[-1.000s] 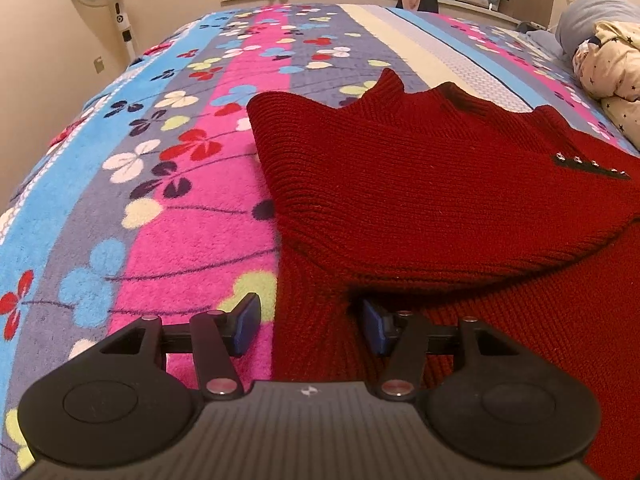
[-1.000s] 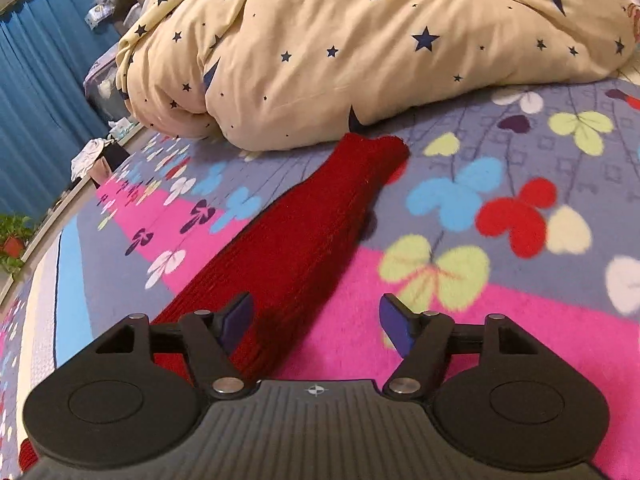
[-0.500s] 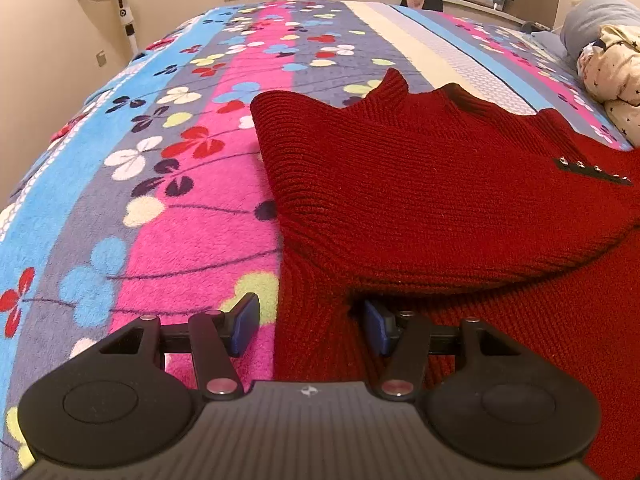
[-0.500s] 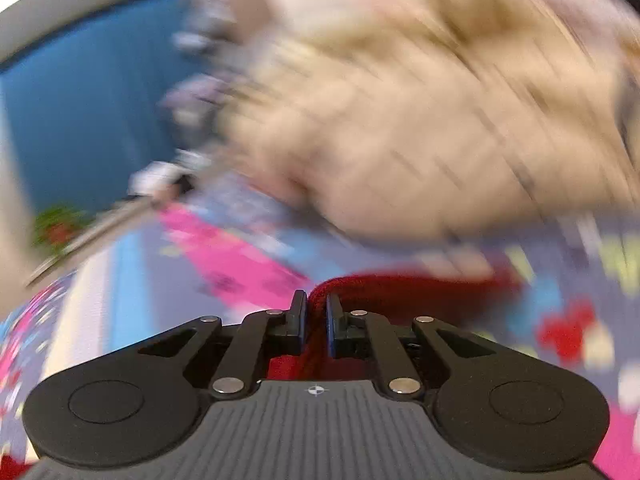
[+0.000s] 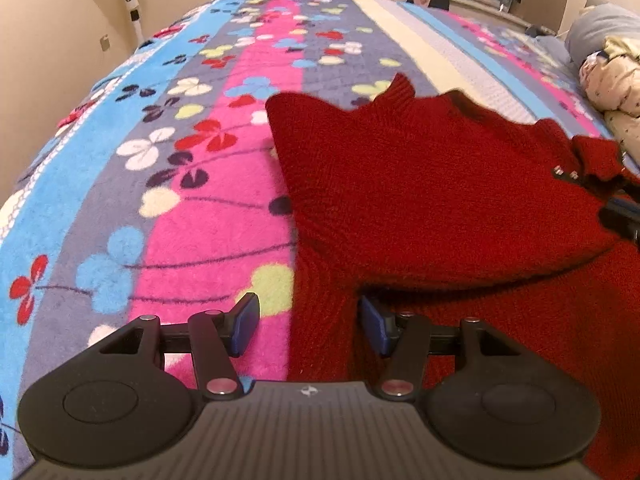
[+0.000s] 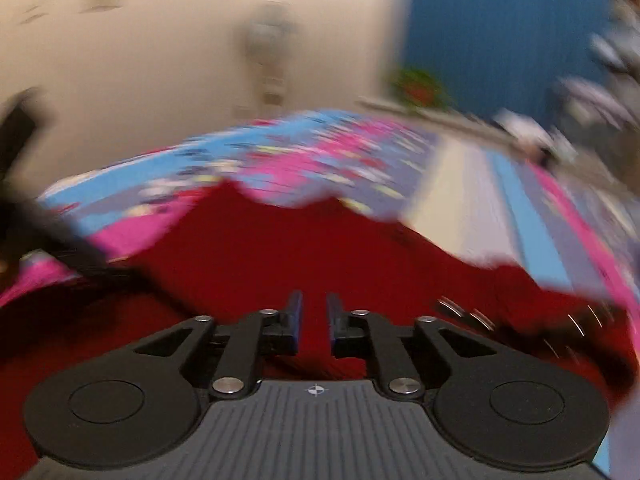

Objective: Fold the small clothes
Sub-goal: 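Grasp the sleeve side with the right tool and fold it over the middle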

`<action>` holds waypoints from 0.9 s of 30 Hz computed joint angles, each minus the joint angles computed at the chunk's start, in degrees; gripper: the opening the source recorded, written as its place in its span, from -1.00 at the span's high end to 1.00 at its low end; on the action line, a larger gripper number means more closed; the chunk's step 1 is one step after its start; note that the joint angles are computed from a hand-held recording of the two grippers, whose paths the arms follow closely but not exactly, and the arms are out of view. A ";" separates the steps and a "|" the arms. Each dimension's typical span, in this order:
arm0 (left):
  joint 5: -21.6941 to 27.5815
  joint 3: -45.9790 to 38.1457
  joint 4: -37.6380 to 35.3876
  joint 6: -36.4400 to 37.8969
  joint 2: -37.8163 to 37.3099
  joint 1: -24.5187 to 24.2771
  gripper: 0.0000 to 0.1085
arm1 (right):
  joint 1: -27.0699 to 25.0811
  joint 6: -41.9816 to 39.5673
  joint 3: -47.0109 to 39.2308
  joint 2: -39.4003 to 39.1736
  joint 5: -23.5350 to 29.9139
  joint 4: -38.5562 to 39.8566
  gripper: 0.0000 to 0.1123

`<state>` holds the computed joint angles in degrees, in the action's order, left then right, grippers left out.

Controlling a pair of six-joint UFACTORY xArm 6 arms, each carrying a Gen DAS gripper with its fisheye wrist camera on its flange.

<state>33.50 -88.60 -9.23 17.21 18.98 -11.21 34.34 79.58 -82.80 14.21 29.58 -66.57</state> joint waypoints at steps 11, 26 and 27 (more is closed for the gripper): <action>0.68 -1.49 -0.01 -1.10 0.98 -0.14 -0.14 | -13.83 42.74 15.93 -12.34 0.10 -5.14 -0.24; 4.32 -6.11 -5.55 -1.26 1.10 1.32 -0.14 | -13.81 -27.62 -5.07 -14.22 24.36 29.72 0.88; 4.82 -6.64 -6.54 -1.25 1.11 1.64 -0.14 | -13.62 -33.62 -9.94 -13.38 30.36 31.43 0.88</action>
